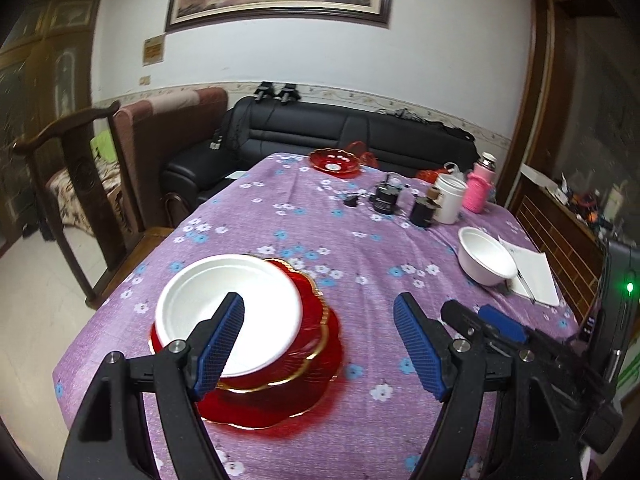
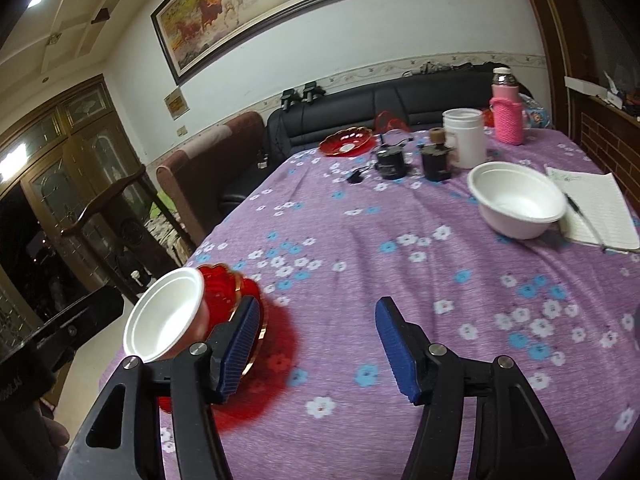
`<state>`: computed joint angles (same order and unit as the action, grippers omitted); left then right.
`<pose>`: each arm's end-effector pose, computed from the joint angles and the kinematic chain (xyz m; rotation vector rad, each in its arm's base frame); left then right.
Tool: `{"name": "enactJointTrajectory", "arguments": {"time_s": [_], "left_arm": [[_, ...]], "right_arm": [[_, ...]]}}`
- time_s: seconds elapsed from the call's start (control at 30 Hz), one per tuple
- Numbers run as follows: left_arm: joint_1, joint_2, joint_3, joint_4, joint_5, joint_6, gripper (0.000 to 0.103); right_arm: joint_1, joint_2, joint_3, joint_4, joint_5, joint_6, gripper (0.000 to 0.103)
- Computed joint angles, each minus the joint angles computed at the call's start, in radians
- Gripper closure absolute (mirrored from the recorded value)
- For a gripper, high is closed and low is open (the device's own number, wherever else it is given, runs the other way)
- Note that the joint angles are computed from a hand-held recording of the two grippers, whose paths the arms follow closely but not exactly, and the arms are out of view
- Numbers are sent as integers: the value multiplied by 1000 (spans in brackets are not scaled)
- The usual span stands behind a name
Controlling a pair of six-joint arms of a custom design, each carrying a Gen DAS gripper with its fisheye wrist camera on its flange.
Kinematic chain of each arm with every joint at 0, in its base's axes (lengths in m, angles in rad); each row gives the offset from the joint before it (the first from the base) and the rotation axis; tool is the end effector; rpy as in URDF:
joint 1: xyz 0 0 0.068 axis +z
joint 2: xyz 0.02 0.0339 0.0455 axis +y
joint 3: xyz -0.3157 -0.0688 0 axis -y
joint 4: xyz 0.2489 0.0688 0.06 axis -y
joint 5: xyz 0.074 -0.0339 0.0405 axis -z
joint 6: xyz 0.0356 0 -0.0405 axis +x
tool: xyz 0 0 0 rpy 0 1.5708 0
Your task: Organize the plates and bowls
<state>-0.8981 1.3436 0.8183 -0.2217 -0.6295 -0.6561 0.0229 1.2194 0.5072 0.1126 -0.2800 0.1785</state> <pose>0.1845 -0.1979 0.2784 -0.0438 2.1560 -0.1585 0.2280 0.0151 0.2316 0.0078 2.1738 0.4190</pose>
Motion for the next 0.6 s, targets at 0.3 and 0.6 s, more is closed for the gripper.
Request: {"name": "enactJointTrajectory", "arguments": {"time_s": [0.3, 0.6], "left_arm": [[-101, 85, 160, -42, -116, 154, 26], [-151, 207, 311, -46, -205, 309, 21]], "right_arm": [[-191, -30, 55, -80, -77, -109, 34], [-331, 2, 106, -113, -123, -182, 33]]}}
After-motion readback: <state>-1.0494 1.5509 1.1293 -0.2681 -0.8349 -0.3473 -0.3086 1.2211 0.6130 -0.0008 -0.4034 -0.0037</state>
